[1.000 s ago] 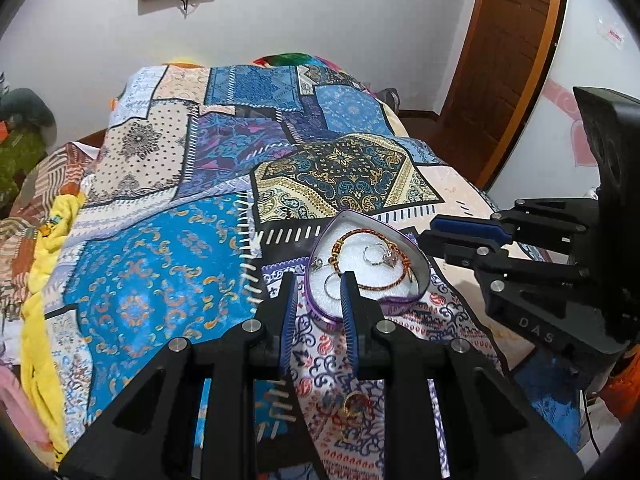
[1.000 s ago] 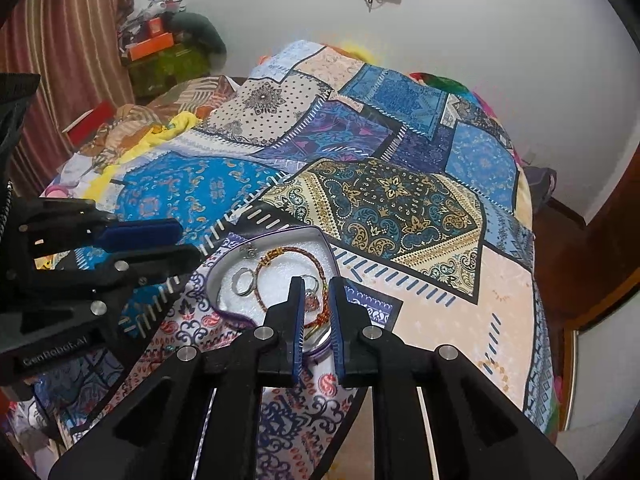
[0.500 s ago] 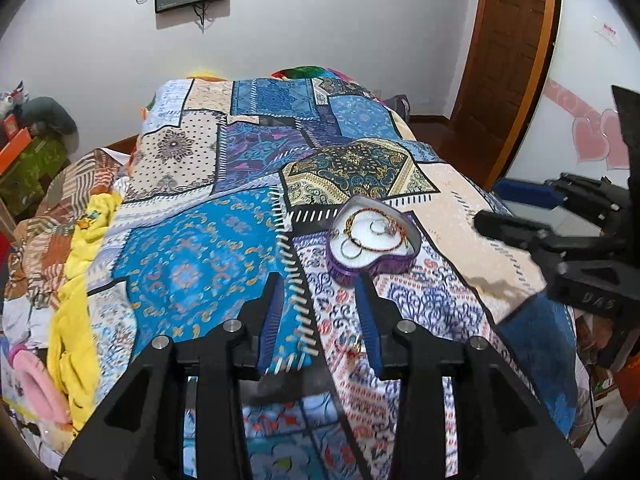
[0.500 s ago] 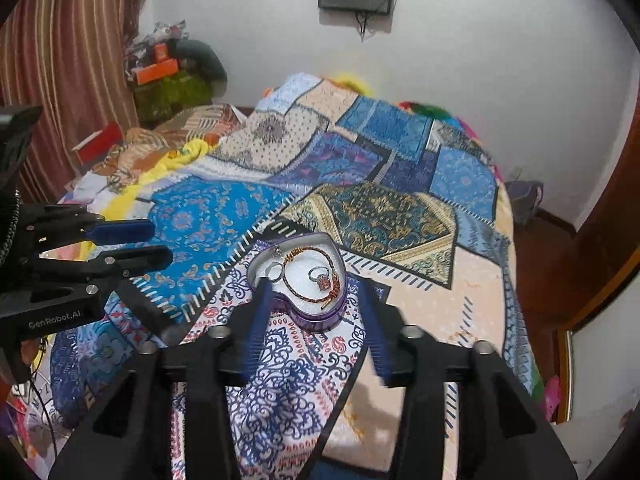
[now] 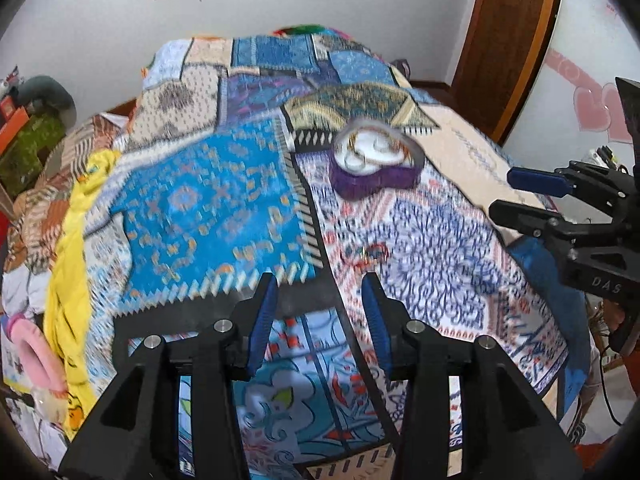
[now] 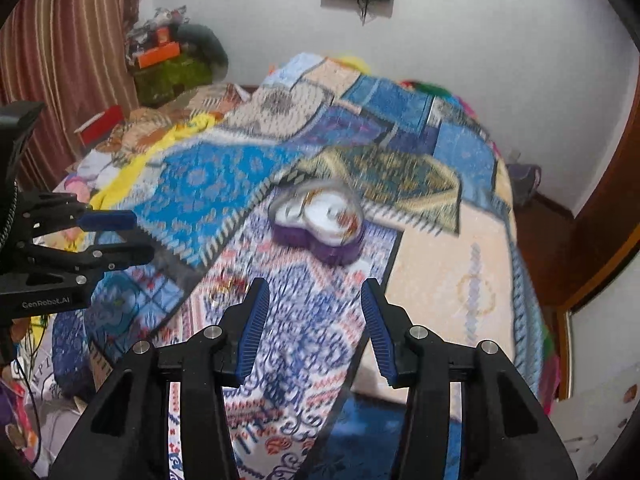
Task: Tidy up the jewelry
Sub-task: 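Withdraw both tools from the tin toward the remaining jewelry, then grasp a small silver ring with the right tool while the left tool grasps a small earring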
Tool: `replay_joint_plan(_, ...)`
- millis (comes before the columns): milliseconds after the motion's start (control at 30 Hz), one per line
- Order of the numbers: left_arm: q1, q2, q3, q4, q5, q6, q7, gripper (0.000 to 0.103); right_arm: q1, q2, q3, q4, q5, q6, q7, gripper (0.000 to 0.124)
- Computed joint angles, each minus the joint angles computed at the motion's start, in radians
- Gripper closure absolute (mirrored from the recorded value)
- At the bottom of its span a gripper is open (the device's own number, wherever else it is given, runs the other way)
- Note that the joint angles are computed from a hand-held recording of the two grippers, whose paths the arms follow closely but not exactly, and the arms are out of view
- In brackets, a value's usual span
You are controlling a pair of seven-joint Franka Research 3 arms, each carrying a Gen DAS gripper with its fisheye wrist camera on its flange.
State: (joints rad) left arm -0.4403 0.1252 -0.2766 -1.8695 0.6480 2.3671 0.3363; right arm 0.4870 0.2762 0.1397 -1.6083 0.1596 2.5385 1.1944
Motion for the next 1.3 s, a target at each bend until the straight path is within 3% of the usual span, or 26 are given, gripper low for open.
replay_joint_plan(367, 0.000, 0.052, 0.008, -0.023, -0.064, 0.073, 0.013, 0.060, 0.005, 0.041, 0.003, 0.007, 0.002, -0.120, -0.017, 0.080)
replay_joint_plan(533, 0.003, 0.056, 0.016, -0.041, -0.068, 0.125, -0.005, 0.061, 0.008, 0.050, 0.010, 0.011, 0.012, -0.116, -0.041, 0.083)
replay_joint_plan(600, 0.005, 0.064, 0.017, -0.040, -0.072, 0.145, -0.003, 0.061, 0.011, 0.057, 0.012, 0.017, 0.011, -0.124, -0.056, 0.093)
replay_joint_plan(867, -0.005, 0.103, 0.024, -0.001, -0.072, 0.162, 0.031, 0.061, 0.009, 0.073, 0.012, 0.029, 0.031, -0.129, -0.077, 0.114)
replay_joint_plan(1300, -0.024, 0.154, 0.048, 0.053, -0.049, 0.182, 0.019, 0.063, -0.010, 0.059, 0.017, 0.021, 0.096, -0.111, -0.099, 0.114)
